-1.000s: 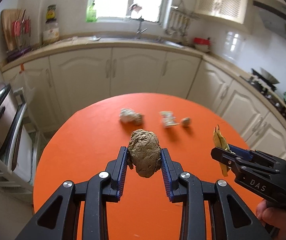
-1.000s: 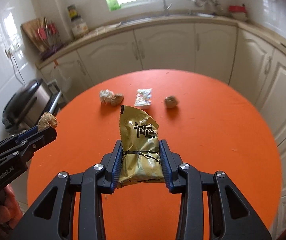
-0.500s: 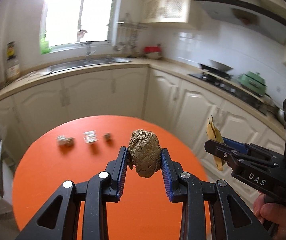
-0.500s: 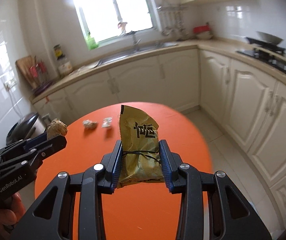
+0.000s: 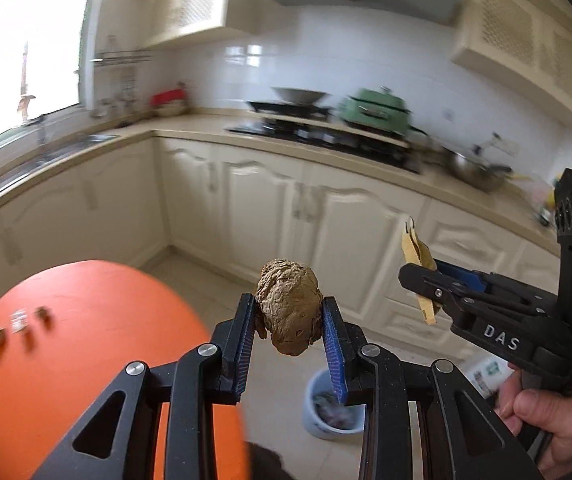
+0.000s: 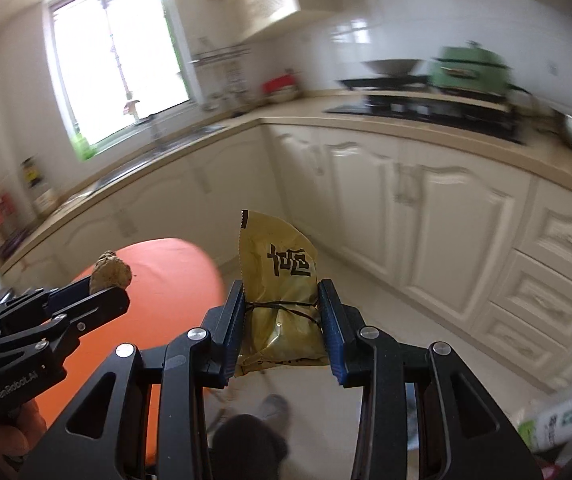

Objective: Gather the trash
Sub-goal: 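Carry both held items over the blue bucket, then open both tools to drop the items into the blue bucket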

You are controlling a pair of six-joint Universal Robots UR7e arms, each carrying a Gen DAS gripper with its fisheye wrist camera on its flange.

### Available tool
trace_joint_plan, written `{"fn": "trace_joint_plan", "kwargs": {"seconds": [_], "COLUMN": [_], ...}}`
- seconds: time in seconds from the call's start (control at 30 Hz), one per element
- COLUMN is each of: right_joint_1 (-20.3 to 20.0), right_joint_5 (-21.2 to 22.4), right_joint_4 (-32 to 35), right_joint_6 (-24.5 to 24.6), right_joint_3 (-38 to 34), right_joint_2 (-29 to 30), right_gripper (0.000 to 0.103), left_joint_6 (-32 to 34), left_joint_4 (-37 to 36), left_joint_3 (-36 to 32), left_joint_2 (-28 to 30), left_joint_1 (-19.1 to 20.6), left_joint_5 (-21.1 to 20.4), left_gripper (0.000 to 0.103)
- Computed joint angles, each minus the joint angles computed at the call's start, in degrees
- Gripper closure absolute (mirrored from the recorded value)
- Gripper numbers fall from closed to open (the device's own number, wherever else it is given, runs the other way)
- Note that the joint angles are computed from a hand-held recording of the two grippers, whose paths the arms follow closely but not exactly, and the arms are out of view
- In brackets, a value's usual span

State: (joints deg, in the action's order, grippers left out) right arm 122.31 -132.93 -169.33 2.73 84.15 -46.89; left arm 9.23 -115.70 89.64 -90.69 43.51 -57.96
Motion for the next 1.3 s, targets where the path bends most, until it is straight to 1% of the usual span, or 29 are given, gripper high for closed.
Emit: {"fn": "trace_joint_plan", "kwargs": {"seconds": [0.13,0.2,0.37,0.47,0.6,0.8,0.9,0.97,1.03,1.07,1.1,1.13,1.17,1.2,1.23,1.27,1.3], "right_joint_1": [-2.29,-3.45,-6.53,-8.78,-11.77,-16.84,-19.12,-20.55,-21.72,-22.43,-22.74,-23.07,-23.44,-23.53,-23.53,-23.44,-23.36], "right_joint_5": [-2.40,-3.09,-3.67,-2.86,-1.36,2.23,4.11,4.99,5.80,5.89,5.46,5.00,5.24,5.17,4.67,3.82,3.39], "right_joint_4": [-1.13,-1.41,-1.34,-0.90,0.68,2.17,2.63,2.40,2.66,2.62,2.75,2.51,2.19,1.96,1.72,1.40,1.01], "right_joint_6": [2.62,3.48,6.07,7.55,9.55,12.29,13.01,13.52,13.98,14.47,15.07,15.78,16.13,16.56,16.92,17.28,17.57], "right_joint_3": [5.66,7.67,11.64,13.87,14.96,16.62,16.94,17.18,17.20,17.23,17.29,17.64,17.84,18.16,18.50,18.87,19.16], "right_joint_2": [-4.45,-6.04,-8.86,-10.43,-10.81,-10.28,-9.70,-9.27,-8.96,-8.80,-8.70,-8.77,-8.87,-9.04,-9.16,-9.25,-9.33], "right_gripper": [0.067,0.067,0.067,0.067,0.067,0.067,0.067,0.065,0.063,0.059,0.043,0.031,0.025,0.019,0.015,0.012,0.005], "left_joint_6": [1.07,1.61,3.58,3.83,3.24,1.30,0.16,0.40,0.89,0.70,0.57,0.38,0.58,0.72,0.57,0.60,0.90], "left_joint_4": [-0.54,-0.57,-1.11,-0.81,0.88,5.62,8.49,10.08,11.94,12.69,12.76,11.59,10.54,9.89,9.80,9.36,8.37], "left_joint_3": [0.95,0.26,-3.29,-5.68,-9.84,-18.84,-24.82,-28.43,-31.38,-32.58,-33.37,-33.53,-33.60,-33.91,-34.67,-34.76,-34.44], "left_joint_2": [2.86,4.81,11.61,15.79,22.67,34.37,40.31,43.92,46.79,47.85,48.78,49.53,49.96,50.32,50.92,51.15,51.18], "left_joint_1": [0.35,0.92,3.92,5.59,7.98,10.95,12.45,13.13,13.45,13.44,13.40,13.11,13.11,13.26,13.30,13.20,13.14], "left_joint_5": [-3.63,-4.81,-8.30,-10.39,-12.46,-13.12,-13.50,-14.11,-13.74,-13.01,-11.82,-9.10,-8.40,-8.59,-8.29,-7.54,-6.62], "left_gripper": [0.075,0.075,0.075,0.075,0.075,0.075,0.074,0.074,0.067,0.051,0.033,0.026,0.019,0.015,0.013,0.010,0.009]}}
